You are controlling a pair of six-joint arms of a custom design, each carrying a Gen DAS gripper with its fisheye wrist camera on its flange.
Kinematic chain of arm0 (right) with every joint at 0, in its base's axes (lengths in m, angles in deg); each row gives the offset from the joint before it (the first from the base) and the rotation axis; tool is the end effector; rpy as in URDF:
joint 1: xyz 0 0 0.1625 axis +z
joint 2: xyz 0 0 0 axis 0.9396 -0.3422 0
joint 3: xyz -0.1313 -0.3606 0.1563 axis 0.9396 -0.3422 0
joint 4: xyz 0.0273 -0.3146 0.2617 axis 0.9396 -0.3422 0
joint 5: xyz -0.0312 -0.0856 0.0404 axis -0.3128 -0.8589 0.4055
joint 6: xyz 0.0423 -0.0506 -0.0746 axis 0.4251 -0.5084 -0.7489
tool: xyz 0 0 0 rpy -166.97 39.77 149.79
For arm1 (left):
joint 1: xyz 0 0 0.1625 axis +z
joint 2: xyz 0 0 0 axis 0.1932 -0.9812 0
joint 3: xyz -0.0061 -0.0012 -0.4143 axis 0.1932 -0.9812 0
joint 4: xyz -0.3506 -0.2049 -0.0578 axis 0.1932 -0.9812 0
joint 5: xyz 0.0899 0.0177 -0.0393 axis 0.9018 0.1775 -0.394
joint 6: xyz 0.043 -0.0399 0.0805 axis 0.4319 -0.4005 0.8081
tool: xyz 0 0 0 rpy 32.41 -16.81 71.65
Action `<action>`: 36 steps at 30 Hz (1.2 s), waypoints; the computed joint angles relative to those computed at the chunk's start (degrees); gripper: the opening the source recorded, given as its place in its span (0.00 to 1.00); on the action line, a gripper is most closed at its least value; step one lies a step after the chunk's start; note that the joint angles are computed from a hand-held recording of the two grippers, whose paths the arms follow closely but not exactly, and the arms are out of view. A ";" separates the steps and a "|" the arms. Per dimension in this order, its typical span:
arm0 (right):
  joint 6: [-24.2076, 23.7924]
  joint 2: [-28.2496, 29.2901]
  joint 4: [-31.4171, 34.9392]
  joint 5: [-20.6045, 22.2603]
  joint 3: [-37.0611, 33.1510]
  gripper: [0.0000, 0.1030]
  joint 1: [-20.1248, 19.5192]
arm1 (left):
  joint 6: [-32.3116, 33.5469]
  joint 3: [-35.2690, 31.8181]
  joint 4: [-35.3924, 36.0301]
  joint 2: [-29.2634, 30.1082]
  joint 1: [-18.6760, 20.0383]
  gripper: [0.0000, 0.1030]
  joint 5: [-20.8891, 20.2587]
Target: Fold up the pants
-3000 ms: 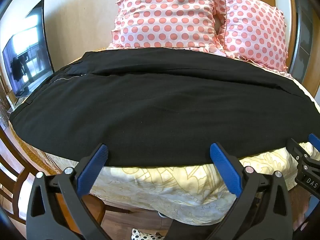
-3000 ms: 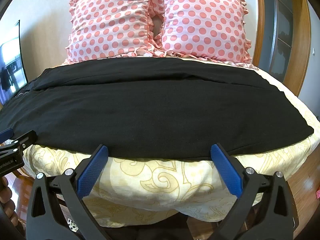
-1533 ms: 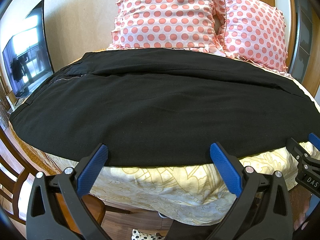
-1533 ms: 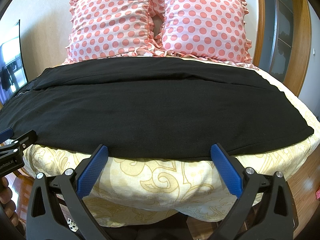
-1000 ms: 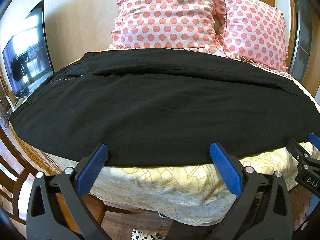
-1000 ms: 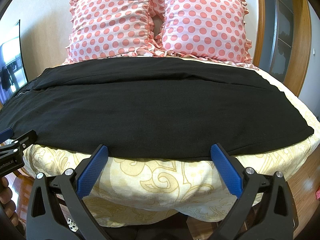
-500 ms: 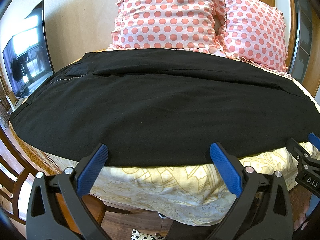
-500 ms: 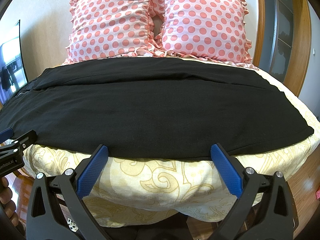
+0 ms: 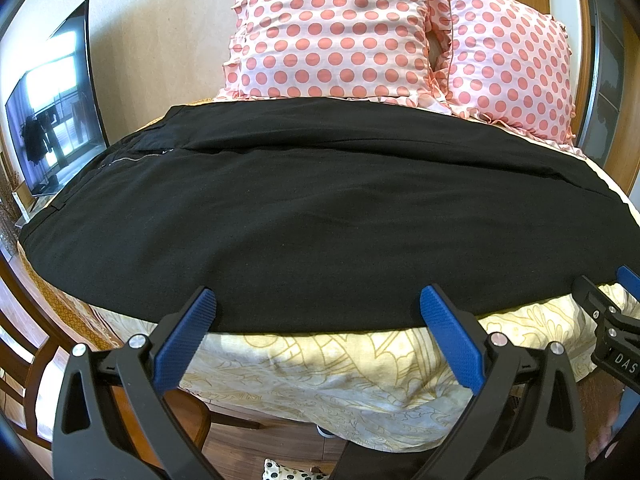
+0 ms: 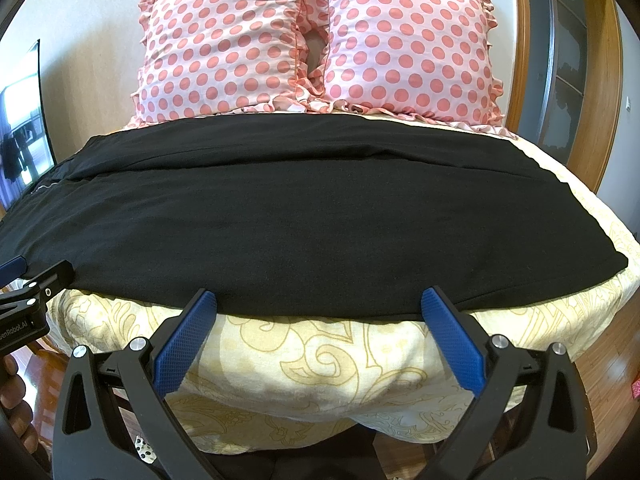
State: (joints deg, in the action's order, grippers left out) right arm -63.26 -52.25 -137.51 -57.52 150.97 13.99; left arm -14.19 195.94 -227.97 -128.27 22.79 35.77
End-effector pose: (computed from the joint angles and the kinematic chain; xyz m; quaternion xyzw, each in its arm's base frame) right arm 0.0470 -0.4615 0.2854 0.1525 -0.8298 0.4024 0.3554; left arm -0.3035 -0.4729 0.0101 0.1548 0.8325 -0.3904 0.3612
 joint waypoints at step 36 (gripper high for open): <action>37.23 39.81 69.58 -26.92 -104.84 0.37 -6.53 | 32.42 -1.92 -36.34 1.98 3.37 0.98 -10.03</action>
